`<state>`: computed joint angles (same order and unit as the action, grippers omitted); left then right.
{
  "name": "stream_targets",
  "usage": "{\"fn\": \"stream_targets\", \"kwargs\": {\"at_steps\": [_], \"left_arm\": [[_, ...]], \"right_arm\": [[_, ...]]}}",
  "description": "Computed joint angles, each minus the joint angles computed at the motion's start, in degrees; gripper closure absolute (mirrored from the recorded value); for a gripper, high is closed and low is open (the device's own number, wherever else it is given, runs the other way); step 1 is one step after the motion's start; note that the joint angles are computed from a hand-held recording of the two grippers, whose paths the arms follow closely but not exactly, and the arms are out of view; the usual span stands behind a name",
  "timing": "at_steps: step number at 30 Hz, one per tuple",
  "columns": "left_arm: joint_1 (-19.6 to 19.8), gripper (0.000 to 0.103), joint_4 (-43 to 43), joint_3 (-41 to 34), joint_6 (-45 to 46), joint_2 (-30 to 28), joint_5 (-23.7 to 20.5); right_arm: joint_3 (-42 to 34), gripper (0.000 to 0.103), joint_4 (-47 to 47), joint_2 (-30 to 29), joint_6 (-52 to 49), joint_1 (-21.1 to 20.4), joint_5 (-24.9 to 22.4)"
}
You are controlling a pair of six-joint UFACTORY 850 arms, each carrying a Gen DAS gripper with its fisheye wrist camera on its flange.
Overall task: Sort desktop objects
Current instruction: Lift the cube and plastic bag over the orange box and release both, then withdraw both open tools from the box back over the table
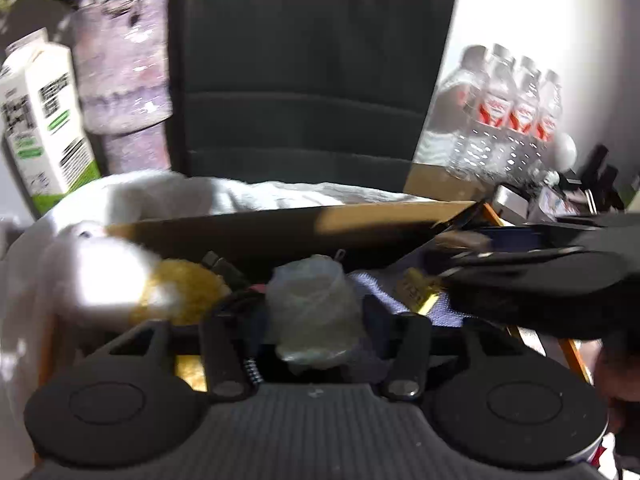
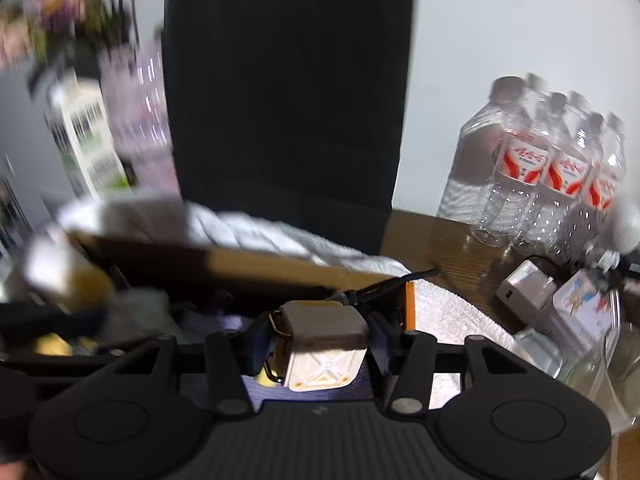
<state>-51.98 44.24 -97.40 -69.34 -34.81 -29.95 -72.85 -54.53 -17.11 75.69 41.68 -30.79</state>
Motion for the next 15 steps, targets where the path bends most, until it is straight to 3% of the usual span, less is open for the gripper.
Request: {"fn": "stream_targets", "kwargs": {"at_steps": [2,5,7,9,15], "left_arm": [[0.4,0.043,-2.1,-0.7,2.2,-0.1,0.4],[0.9,0.021,-2.5,0.4,1.1,1.6,2.1],[0.1,0.018,4.6,1.3,-4.8,2.8,0.5],[0.1,0.016,5.4,1.9,-5.3,4.3,-0.1],[-1.4,0.015,2.3,-0.1,-7.2,5.9,-11.8]], "right_arm": [[-1.6,0.053,0.3,-1.9,-3.3,0.3,-2.4],[-2.9,0.053,3.0,-2.4,-5.5,-0.7,-2.7],[-2.0,0.050,3.6,-0.7,-2.9,-1.3,-1.2],[-0.6,0.043,2.4,1.6,-0.1,-1.3,-0.1],[1.0,0.036,-0.9,6.2,1.8,1.5,-4.2]]}}
